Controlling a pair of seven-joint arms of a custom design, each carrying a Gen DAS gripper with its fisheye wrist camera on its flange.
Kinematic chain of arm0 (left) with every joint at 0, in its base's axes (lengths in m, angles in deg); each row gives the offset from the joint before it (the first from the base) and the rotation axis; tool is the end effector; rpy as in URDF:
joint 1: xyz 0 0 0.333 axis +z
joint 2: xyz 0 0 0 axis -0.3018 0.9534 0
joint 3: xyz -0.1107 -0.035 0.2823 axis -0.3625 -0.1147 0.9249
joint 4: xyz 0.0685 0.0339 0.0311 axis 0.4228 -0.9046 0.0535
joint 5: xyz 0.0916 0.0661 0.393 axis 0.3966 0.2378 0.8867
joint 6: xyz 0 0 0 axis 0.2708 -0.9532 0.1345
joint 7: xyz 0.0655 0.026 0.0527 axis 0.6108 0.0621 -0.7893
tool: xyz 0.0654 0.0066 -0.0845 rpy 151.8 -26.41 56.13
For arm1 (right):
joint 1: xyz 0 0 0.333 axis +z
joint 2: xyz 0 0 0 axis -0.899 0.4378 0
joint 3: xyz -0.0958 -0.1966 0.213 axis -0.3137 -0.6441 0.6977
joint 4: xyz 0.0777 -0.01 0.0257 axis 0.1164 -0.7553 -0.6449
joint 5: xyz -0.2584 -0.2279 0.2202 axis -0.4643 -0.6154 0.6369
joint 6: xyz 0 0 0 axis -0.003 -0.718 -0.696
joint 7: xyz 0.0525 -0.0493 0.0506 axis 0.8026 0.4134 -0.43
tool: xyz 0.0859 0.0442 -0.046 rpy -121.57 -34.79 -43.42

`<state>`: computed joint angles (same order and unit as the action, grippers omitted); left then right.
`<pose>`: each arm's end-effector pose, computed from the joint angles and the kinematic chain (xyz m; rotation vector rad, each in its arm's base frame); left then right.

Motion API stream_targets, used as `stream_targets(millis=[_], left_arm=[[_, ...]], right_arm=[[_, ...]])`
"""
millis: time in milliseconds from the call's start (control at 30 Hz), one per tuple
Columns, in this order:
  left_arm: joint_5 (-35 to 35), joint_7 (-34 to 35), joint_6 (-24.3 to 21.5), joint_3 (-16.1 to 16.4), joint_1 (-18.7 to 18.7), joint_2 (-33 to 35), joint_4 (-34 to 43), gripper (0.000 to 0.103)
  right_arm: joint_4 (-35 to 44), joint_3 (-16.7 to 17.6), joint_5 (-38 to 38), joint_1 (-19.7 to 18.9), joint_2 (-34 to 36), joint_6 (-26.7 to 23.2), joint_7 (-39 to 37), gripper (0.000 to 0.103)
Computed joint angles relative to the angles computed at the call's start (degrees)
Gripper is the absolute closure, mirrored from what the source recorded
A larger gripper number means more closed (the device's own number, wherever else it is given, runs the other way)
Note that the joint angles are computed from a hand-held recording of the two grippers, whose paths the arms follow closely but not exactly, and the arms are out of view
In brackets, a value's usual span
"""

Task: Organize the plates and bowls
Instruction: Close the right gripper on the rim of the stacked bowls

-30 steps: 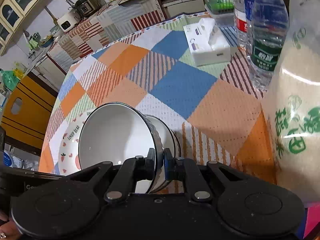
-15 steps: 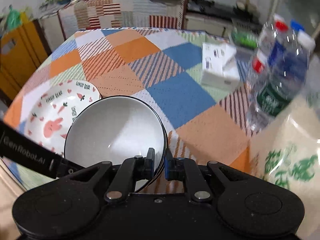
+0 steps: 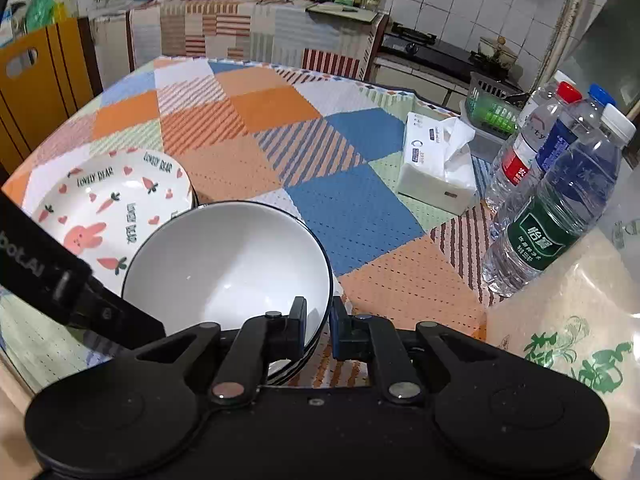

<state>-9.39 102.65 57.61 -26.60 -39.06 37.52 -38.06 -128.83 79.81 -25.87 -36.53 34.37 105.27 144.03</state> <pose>0.5294 -0.4328 0.5367 1.7354 -2.1757 0.6090 0.4064 0.3742 0.5394 -1.9667 1.7552 -0.7378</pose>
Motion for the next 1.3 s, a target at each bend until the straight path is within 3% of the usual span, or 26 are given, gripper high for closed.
stream_targets(millis=[133, 267, 367, 467, 600, 767, 867, 1000, 1133, 1300], left_arm=[[1.5, 1.2, 1.4, 0.1, -0.2, -2.1, -2.3, 0.062], [1.3, 2.5, 4.8, 0.0, -0.4, -4.9, -6.4, 0.062], [1.0, 4.8, 8.2, -0.2, -0.6, -6.5, -9.2, 0.062], [7.7, -0.3, 13.1, 0.6, -2.1, -8.0, -11.6, 0.062], [4.6, 0.0, 15.8, 0.4, -1.3, -7.9, -11.8, 0.062], [3.3, -0.8, 15.0, 0.1, -1.3, -6.0, -10.5, 0.062], [3.1, -1.9, 13.3, 0.0, -1.4, -4.2, -9.1, 0.059], [4.2, -4.5, 9.0, 0.1, -1.6, -1.5, -6.2, 0.057], [1.6, -4.9, 10.4, 0.0, -0.6, -1.7, -8.0, 0.052], [-0.1, -3.4, 13.0, -0.2, 0.0, -1.6, -9.7, 0.051]], right_arm=[[-3.0, 0.5, -1.1, -0.1, -3.7, 2.7, 1.4, 0.088], [-8.1, 0.9, -0.1, -0.8, -9.2, 9.0, 2.3, 0.085], [-11.3, 1.8, 0.7, -1.3, -12.4, 12.1, 0.4, 0.073], [-14.1, 3.2, 0.4, -1.8, -14.6, 14.4, -2.6, 0.060], [-17.6, 4.0, 0.8, -2.0, -15.8, 18.2, -6.3, 0.035], [-19.6, 4.5, 2.9, -2.5, -13.6, 21.1, -9.7, 0.030], [-19.2, 5.9, 1.1, -4.3, -11.2, 21.4, -7.7, 0.029], [-18.4, 5.3, 0.6, -5.0, -8.0, 23.2, -4.5, 0.028], [-16.5, 5.2, -2.3, -5.6, -4.9, 22.3, 0.1, 0.028], [-16.4, 4.8, -9.5, -6.2, -2.7, 26.2, 5.8, 0.024]])
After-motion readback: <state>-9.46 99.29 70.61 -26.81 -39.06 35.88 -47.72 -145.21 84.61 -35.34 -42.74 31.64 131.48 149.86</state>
